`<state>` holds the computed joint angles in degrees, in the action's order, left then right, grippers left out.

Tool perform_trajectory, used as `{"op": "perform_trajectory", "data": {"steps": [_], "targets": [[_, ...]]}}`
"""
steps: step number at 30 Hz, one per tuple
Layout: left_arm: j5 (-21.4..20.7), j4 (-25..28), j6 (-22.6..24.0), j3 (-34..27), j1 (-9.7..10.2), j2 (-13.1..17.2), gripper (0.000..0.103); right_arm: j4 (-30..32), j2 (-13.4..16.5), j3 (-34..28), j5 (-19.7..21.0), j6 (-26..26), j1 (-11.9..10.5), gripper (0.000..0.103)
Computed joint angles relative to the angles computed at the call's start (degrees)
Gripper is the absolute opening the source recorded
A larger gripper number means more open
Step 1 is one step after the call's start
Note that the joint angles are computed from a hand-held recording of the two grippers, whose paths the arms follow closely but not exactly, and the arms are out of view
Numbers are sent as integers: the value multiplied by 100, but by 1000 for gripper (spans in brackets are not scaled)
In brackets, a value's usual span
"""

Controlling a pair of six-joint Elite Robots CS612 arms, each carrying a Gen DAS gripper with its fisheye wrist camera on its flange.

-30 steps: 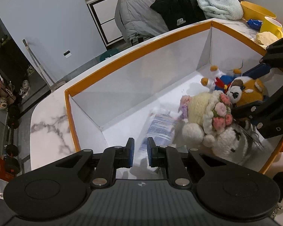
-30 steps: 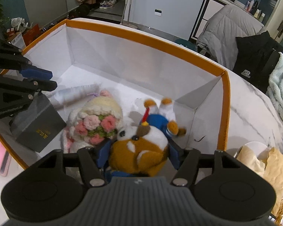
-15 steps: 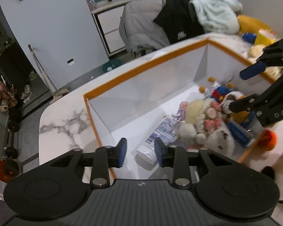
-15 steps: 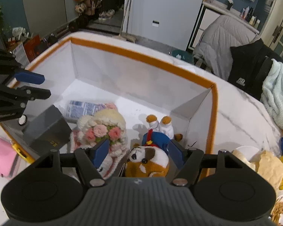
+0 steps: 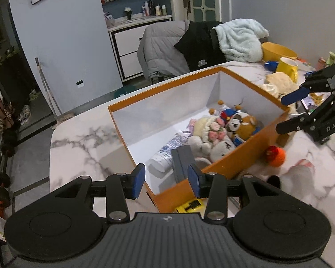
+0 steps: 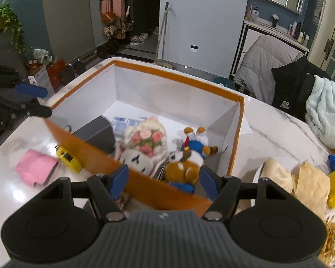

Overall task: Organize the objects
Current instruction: 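Withdraw both grippers from the orange box toward the pink wallet and panda plush, then grasp the pink wallet with the left gripper while the right gripper grasps the panda plush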

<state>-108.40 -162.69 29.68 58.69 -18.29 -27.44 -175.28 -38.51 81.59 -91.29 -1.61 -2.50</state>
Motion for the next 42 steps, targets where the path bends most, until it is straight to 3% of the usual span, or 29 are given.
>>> {"op": "perform_trajectory", "data": {"steps": [6, 12, 15, 19, 24, 27, 31, 36, 42], "targets": [[-96, -124, 294, 514, 19, -273, 50, -286, -201, 441, 80, -28, 13, 72], [5, -41, 588, 769, 7, -320, 54, -574, -317, 808, 236, 76, 2, 73], [53, 72, 683, 820, 1, -283, 56, -728, -309, 940, 292, 133, 10, 73], [382, 205, 1137, 932, -60, -288, 65, -925, -250, 1056, 275, 169, 35, 78], [377, 171, 1525, 1044, -68, -288, 76, -1216, -144, 1187, 368, 251, -11, 79], [437, 147, 1782, 1085, -79, -294, 76, -1176, -116, 1200, 380, 270, -41, 79], [499, 122, 1695, 983, -70, -211, 82, -1179, -70, 1207, 556, 455, -83, 80], [705, 196, 1806, 873, -77, -113, 82, -1263, 0, 1206, 618, 439, -61, 83], [742, 503, 1885, 738, -39, -53, 82, -1397, 87, 1180, 613, -89, 18, 92]]}}
